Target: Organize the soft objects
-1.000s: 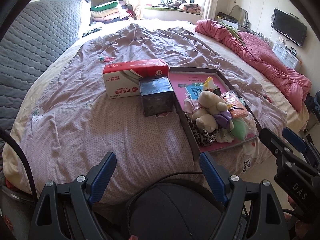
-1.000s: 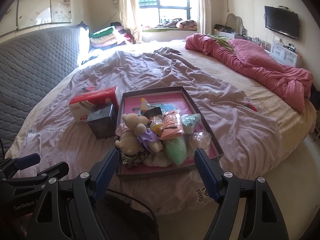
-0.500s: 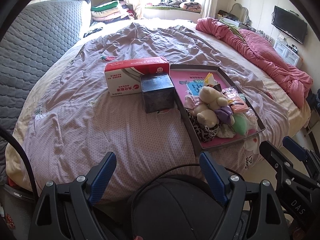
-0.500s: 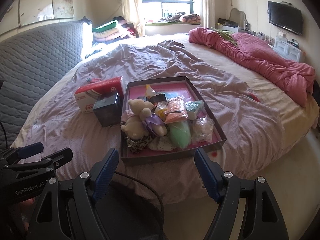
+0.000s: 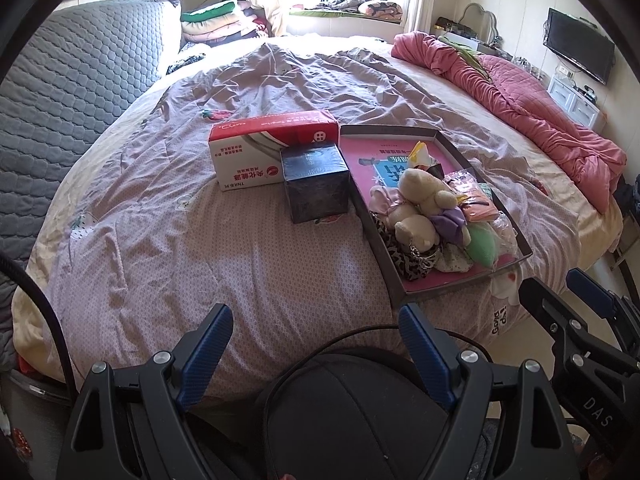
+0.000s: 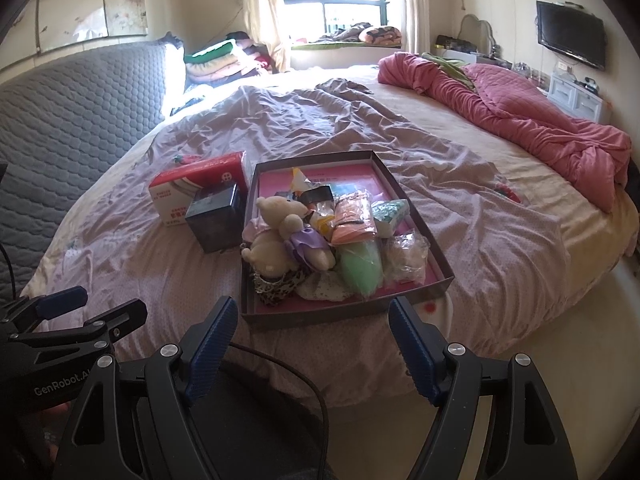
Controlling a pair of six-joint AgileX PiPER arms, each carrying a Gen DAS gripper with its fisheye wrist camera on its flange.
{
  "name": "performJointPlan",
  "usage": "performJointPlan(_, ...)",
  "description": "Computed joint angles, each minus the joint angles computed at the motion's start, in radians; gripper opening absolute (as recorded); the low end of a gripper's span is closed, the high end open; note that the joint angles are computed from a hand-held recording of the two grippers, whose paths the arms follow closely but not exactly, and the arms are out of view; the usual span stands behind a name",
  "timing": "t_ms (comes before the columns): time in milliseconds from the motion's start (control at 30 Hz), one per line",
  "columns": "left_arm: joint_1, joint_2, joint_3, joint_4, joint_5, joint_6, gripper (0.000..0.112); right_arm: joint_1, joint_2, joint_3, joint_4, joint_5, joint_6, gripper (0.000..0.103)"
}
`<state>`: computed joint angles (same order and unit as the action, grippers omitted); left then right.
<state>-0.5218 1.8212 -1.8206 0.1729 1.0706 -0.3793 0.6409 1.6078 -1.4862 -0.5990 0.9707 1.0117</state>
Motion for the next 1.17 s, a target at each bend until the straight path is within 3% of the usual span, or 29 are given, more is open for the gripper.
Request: performJointPlan(1167, 0.006, 0.004, 0.024, 0.007, -0.011, 0.001, 0.084, -0.030, 0.003, 0.004, 0.051, -0.023, -0.048, 0.079)
